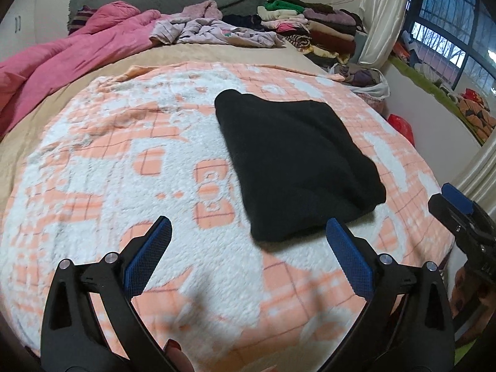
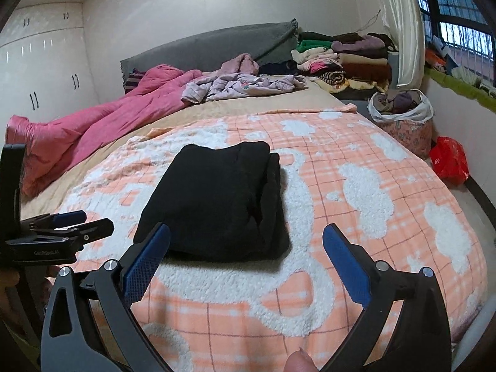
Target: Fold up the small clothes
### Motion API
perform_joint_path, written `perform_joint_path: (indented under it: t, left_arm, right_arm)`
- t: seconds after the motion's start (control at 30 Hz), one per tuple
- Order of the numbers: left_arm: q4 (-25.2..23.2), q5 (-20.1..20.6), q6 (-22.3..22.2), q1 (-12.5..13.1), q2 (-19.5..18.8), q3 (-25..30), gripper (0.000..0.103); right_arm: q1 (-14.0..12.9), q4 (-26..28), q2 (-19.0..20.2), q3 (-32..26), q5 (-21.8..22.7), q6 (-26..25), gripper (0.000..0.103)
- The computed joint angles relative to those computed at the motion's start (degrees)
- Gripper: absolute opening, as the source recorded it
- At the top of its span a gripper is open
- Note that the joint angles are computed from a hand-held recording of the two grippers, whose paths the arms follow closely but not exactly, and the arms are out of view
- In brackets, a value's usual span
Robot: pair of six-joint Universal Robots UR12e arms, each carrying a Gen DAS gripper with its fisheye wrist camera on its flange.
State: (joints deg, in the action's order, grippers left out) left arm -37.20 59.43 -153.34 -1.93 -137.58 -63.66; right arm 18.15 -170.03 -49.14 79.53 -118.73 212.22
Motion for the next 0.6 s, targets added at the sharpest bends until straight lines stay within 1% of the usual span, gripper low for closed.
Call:
perform_joint_path:
  t: [0.17, 0.3, 0.43, 0.6]
  left_arm:
    - [2.13, 0.23, 0.22, 0.76, 0.90, -2.40, 0.093]
    - [3.16, 0.61, 0.35, 1.28, 1.25, -3.68, 0.093]
    - [4.00, 0.95, -0.16, 1.77, 1.42, -4.74, 0.093]
    - [4.03, 1.38, 0.50, 2.11, 1.71, -5.93, 0.093]
  right_arm:
    - [0.90, -0.14, 0.09, 0.33, -0.96, -0.22, 0.098]
    - [1.63, 1.19, 0.26, 0.32, -1.76, -0.11, 0.098]
    - [2.11, 2.67, 0.50, 0.56, -1.32, 1.09, 0.098]
    - [2.40, 4.06, 0.85, 0.61, -0.43, 2.28, 0.098]
